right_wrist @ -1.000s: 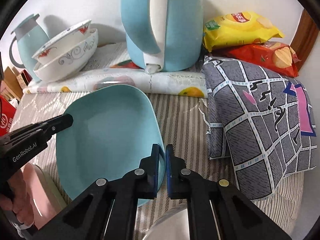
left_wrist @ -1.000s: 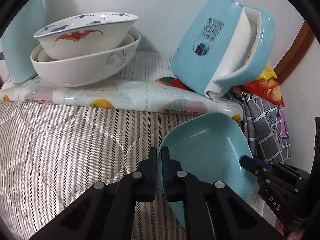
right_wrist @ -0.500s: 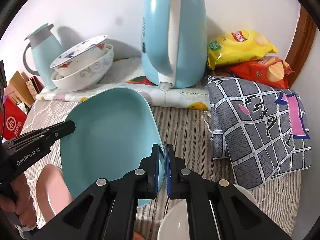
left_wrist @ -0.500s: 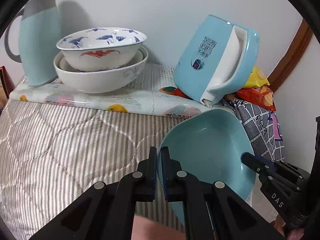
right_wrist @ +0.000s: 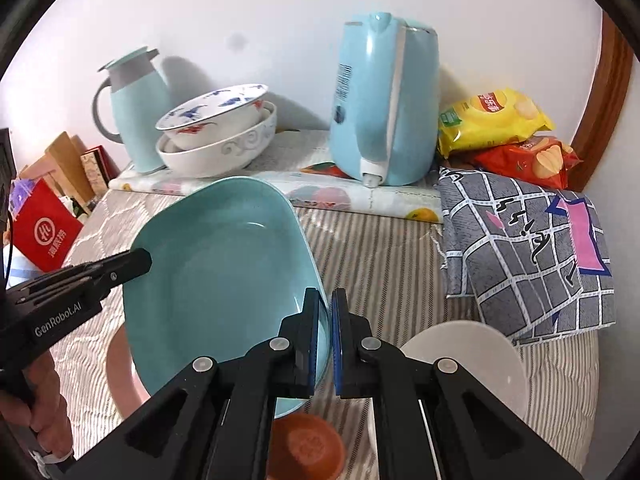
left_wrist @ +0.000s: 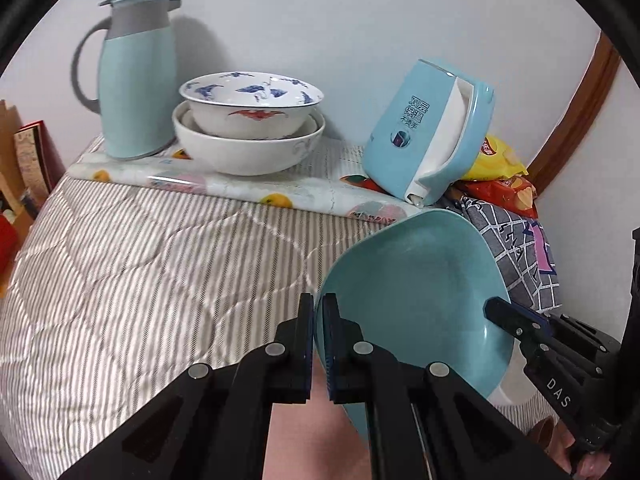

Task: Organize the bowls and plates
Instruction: 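Carry the light-blue plate onto the pink plate and open the left tool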

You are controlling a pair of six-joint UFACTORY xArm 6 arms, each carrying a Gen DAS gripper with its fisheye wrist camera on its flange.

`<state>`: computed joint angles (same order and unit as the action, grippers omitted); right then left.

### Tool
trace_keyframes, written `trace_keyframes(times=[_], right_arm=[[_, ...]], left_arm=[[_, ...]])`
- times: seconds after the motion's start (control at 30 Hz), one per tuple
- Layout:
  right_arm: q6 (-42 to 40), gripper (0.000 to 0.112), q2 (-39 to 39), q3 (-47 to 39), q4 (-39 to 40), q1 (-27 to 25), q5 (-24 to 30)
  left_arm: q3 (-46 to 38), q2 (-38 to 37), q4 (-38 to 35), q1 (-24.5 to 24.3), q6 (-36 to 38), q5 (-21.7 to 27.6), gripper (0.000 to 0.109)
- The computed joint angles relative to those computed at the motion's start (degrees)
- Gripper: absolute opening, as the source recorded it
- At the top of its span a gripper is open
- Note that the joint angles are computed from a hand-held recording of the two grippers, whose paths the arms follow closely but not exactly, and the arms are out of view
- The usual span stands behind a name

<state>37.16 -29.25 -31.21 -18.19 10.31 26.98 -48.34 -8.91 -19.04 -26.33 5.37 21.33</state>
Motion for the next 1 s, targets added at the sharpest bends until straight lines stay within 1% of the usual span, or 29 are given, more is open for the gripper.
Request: trace_keyframes(times=[0.2,0.4,0.77,1.0], right_arm=[[2.5,0.006,-1.7,1.3,-1.2,2.9,0.5],[3.1,0.006,-2.4,2.1,-0.5,5.3,0.2],[4.5,0.006,-0.1,1.7,-1.1,9.7,-0.4],[4.5,0.006,2.0,1.7,-0.5,12.0,-0.9]], left_arm=[[4.6,-4.5,1.2,1.3,-1.3,-0.3,0.005],[8.3,-8.2,1.6,2.8,-1.8,-0.2,0.005],[14.0,-12.6,-0.1,6.1,-0.8,0.5,0.005],[16.6,-13.9,1.1,7.5,-1.5,0.9,0.005]])
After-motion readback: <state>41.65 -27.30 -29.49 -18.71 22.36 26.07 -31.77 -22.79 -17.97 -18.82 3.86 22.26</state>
